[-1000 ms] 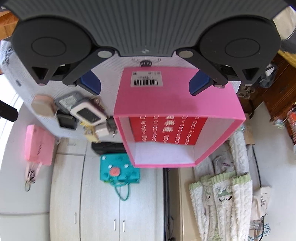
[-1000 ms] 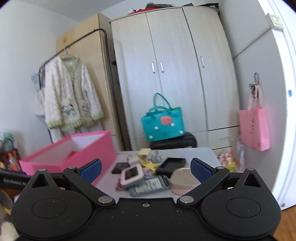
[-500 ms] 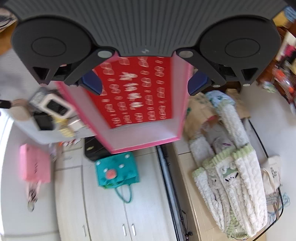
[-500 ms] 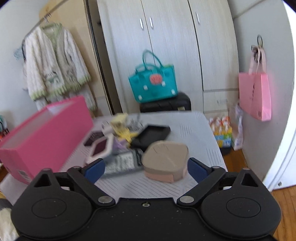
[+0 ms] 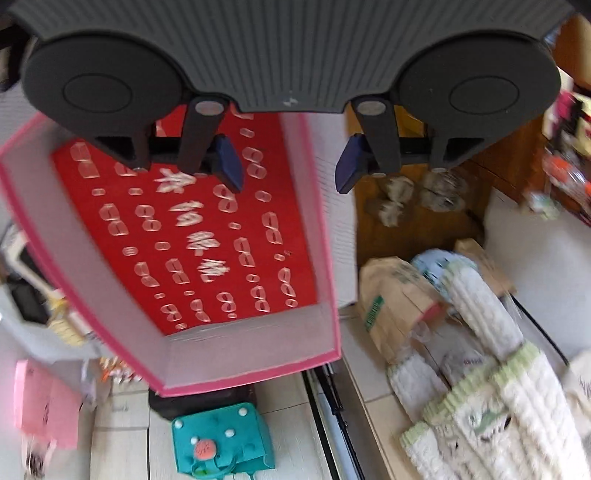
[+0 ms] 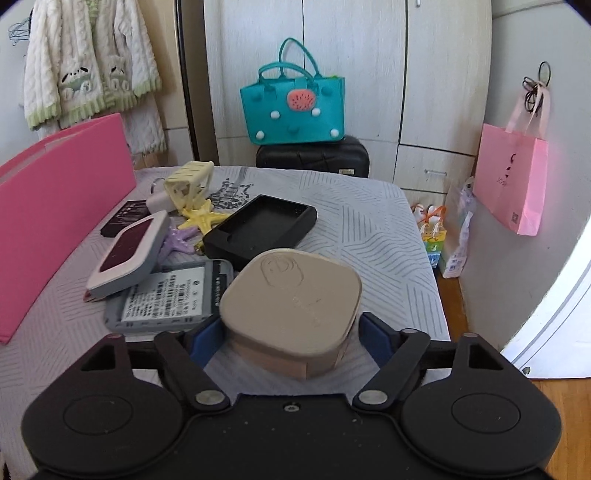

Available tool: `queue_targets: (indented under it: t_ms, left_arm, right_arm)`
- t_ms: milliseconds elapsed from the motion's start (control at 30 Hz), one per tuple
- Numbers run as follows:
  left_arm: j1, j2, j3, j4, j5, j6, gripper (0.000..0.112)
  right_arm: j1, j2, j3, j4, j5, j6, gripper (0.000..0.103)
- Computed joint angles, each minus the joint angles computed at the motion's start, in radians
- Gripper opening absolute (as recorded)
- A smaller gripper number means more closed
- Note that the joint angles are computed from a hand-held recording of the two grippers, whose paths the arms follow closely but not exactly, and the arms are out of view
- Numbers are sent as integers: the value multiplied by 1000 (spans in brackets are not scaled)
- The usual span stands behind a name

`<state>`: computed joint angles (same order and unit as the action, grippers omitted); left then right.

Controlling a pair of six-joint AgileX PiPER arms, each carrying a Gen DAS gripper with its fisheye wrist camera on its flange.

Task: Organize rigid objects
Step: 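Grasp the beige rounded speaker with the right gripper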

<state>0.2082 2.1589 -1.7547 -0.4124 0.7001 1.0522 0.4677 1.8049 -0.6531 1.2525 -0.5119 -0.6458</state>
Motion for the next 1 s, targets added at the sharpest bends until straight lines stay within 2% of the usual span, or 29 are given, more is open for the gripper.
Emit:
queue_targets:
  t_ms: [67, 133, 167, 267, 433, 567, 767, 933, 1000]
  left_arm:
    - [-14, 34, -53, 62, 11, -43, 40]
    - [-25, 70, -112, 116, 33, -74, 14]
    - [-28, 82, -127, 132, 37, -70, 10]
    - [-33, 119, -197, 150, 85, -69, 10]
    - [-43, 166, -258, 163, 90, -87, 13]
    - [-44, 218, -339, 176, 151, -107, 10]
    - [-29, 163, -229, 110, 67, -42, 10]
    - [-26, 165, -234, 90, 72, -13, 8]
    - [-28, 148, -203, 81, 46, 10, 8]
  right_arm:
    - [-24, 6, -11, -29, 24, 24, 85]
    - [-31, 16, -17, -48, 20, 43, 85]
    - [-30, 17, -19, -44, 19, 38, 85]
    - [-39, 13, -17, -53, 28, 55, 84]
    - [-48, 19, -43, 6, 45, -30, 84]
    - [-50, 31, -55, 6, 36, -33, 86]
    - [-62, 3, -32, -37, 63, -3, 84]
    - [-83, -55, -11, -36, 101, -3, 84]
    - [-86, -88, -4, -45, 118, 6, 84]
